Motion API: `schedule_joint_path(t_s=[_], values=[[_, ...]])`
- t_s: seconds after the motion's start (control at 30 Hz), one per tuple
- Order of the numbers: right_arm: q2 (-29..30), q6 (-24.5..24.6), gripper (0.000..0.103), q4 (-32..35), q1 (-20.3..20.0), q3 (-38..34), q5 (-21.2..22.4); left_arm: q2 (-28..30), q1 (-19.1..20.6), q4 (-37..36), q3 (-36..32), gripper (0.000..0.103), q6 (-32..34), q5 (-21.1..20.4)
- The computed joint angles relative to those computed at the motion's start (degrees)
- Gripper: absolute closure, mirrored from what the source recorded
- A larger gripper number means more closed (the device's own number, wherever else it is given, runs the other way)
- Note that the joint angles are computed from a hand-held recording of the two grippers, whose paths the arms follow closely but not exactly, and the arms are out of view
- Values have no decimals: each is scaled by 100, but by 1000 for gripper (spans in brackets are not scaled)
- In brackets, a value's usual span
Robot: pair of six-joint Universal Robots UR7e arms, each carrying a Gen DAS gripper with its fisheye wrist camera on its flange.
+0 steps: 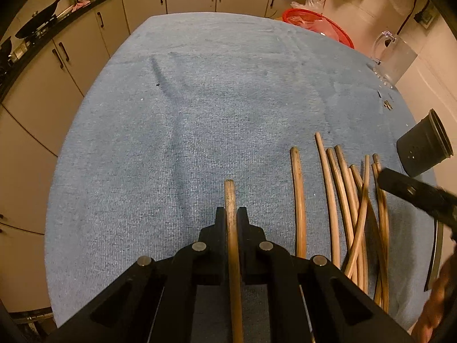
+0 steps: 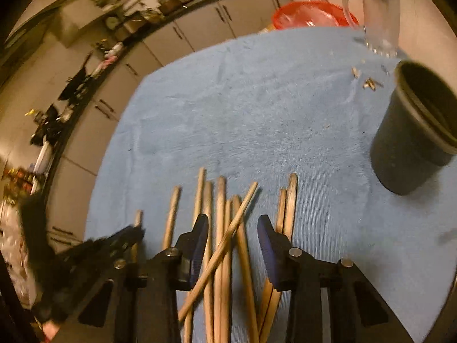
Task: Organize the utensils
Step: 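Lower the left tool and grasp one wooden chopstick while the right tool grasps chopsticks, then lift the held chopsticks off the towel with both tools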
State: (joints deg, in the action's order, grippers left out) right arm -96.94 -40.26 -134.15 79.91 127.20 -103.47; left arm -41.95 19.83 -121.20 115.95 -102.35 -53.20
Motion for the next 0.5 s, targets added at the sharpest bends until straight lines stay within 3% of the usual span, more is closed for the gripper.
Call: schedule_joint_path(t_s=[0.27,0.37,0.4,0.5], values=[[633,434,68,-206,96,-199,-246,-40,125,-55,-4,95,171,97],[742,439,80,-260,68,-257,-115,17,189,-2,-99,96,242,167],[788,422,90,-174,56,-299,-83,52,213,11,-143,96,248,198],[824,314,93,-126,33,-332,34,94,210,31,-173,96,259,254]])
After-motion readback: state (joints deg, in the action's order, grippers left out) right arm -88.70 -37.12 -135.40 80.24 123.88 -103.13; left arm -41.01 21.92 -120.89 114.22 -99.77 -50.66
